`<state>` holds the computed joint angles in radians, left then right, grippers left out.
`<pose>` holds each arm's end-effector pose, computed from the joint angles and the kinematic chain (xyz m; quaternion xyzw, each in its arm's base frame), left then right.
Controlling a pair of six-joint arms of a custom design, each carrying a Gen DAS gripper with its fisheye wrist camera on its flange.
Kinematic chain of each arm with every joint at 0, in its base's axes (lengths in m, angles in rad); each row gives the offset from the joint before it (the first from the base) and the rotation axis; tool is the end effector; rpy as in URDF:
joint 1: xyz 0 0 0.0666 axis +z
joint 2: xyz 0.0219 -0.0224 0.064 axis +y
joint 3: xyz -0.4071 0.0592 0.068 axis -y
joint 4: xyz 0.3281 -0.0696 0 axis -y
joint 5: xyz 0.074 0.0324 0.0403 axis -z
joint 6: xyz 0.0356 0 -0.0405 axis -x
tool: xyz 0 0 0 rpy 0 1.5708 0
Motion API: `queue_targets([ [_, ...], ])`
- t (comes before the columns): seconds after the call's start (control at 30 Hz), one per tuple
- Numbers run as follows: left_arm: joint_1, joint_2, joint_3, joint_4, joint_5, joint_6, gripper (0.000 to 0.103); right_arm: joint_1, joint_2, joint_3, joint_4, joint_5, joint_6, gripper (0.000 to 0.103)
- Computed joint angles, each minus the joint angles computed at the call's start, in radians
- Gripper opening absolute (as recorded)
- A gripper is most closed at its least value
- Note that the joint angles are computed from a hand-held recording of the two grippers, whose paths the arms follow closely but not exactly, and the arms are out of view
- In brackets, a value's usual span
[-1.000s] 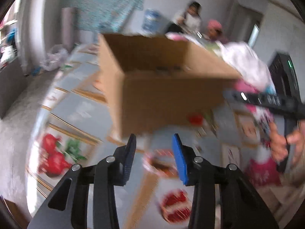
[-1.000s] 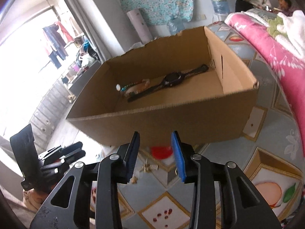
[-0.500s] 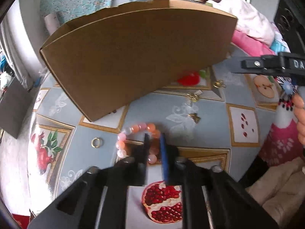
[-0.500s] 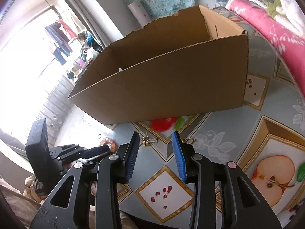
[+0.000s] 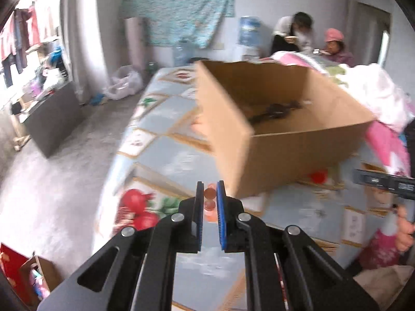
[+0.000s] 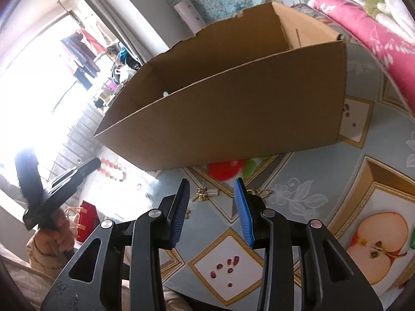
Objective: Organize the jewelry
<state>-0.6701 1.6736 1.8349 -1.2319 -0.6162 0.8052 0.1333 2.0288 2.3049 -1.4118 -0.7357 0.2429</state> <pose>0.4079 -0.2975 0.4907 -0.1372 0.9161 0.0588 0.3721 0.6121 0.1058 0.4640 -0.2466 0.8805 0.3396 0.2203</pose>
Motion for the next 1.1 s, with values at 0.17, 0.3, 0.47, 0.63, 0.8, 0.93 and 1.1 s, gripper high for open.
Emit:
queue_targets([
  [0.17, 0.022, 0.017, -0.072, 0.015, 0.034, 0.039, 0.009, 0.007, 0.005, 0.019, -0.010, 0.019, -0.009, 0.036],
  [0.3, 0.016, 0.017, -0.119, 0.065, 0.115, 0.053, 0.010, 0.014, 0.005, 0.024, -0.005, 0.035, -0.024, 0.038],
  [0.47, 0.001, -0.001, -0.129, 0.082, 0.092, 0.067, 0.028, 0.025, 0.014, 0.041, -0.019, 0.043, -0.023, 0.041],
  [0.63, -0.017, -0.030, -0.162, 0.225, 0.126, -0.009, 0.030, 0.028, 0.024, 0.052, -0.031, 0.039, -0.018, 0.041],
  [0.8, -0.005, 0.040, -0.106, 0.204, 0.196, -0.021, 0.030, 0.022, 0.016, 0.042, -0.023, 0.035, -0.017, 0.041],
  [0.93, 0.010, 0.065, -0.090, 0.193, 0.200, -0.014, 0.030, 0.014, 0.009, 0.026, -0.002, 0.028, -0.026, 0.041],
  [1.1, 0.007, 0.082, -0.076, 0.206, 0.205, -0.043, 0.010, 0.007, 0.010, 0.015, 0.004, 0.023, -0.026, 0.041],
])
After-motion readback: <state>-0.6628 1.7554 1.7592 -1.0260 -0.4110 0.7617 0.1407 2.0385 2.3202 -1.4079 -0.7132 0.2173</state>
